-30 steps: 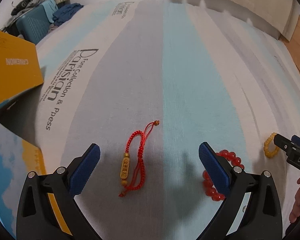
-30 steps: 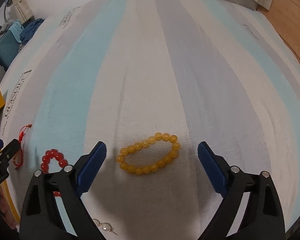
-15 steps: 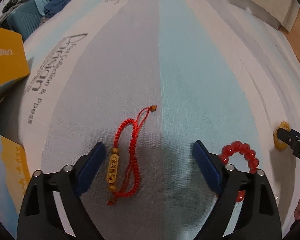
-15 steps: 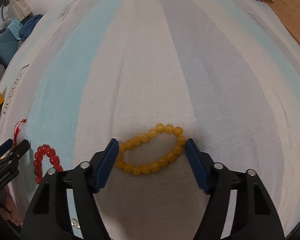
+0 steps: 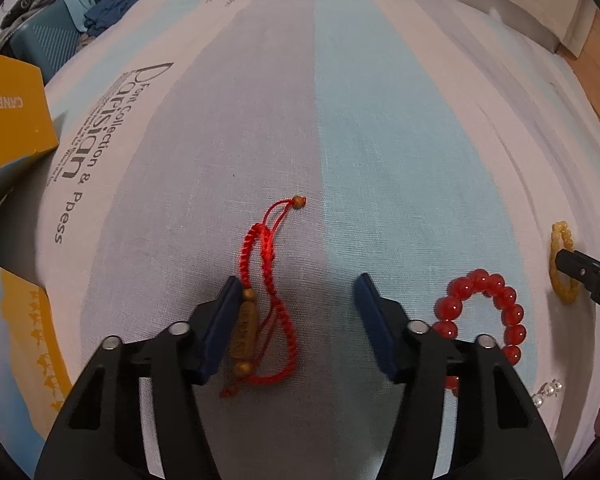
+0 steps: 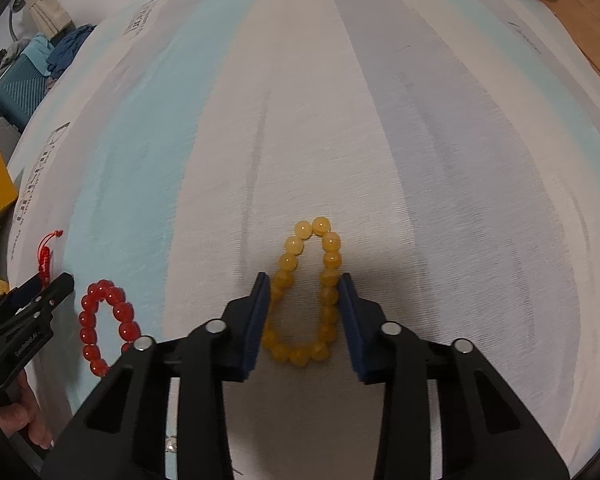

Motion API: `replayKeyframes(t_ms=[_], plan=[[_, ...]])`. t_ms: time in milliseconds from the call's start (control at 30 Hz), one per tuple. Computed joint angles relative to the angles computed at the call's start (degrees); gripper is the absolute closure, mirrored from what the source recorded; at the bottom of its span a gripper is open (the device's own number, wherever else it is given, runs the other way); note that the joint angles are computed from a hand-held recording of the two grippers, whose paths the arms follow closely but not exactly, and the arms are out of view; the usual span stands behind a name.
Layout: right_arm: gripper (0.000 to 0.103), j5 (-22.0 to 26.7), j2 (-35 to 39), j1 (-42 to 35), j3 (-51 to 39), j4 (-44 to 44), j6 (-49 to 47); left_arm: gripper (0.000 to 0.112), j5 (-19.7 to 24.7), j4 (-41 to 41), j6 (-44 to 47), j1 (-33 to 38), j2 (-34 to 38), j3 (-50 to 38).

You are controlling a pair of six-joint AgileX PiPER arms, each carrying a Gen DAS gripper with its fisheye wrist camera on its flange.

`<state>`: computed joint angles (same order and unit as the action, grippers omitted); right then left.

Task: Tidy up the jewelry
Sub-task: 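Grasp the red string bracelet with left tool while right tool grasps yellow amber bracelet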

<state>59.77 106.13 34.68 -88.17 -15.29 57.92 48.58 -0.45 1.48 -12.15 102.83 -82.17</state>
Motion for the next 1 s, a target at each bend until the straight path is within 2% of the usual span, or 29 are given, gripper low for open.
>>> replayKeyframes(t_ms=[67,133,233,433,1000], plan=[[0.077,-0.4,-0.2,-0.1,0.3,0.5,-0.2,0.069,0.1,-0.1,0.1,0.2,0.1,-0.2],[0.085,-0.6,-0.2,-0.2,0.1,1.2,-0.7,0.086,0.1,0.0,0.0,0.5,0.1,-0.3],[0.093,-0.9,-0.4,-0.2,0.1,1.9,-1.3,0.1,0.0,-2.1,1.4,1.3,-0.2,0.0],[0.094,0.0,-0.8,0.5,-1.1,1.4,-1.0,0.104,-0.3,-4.0,2.7,2.0,-1.0,0.4],[0.094,4.1,-3.3,5.1,-5.7,-4.1,1.6,0.104,0.9,-7.2,5.4,3.8,-5.1,-0.2]])
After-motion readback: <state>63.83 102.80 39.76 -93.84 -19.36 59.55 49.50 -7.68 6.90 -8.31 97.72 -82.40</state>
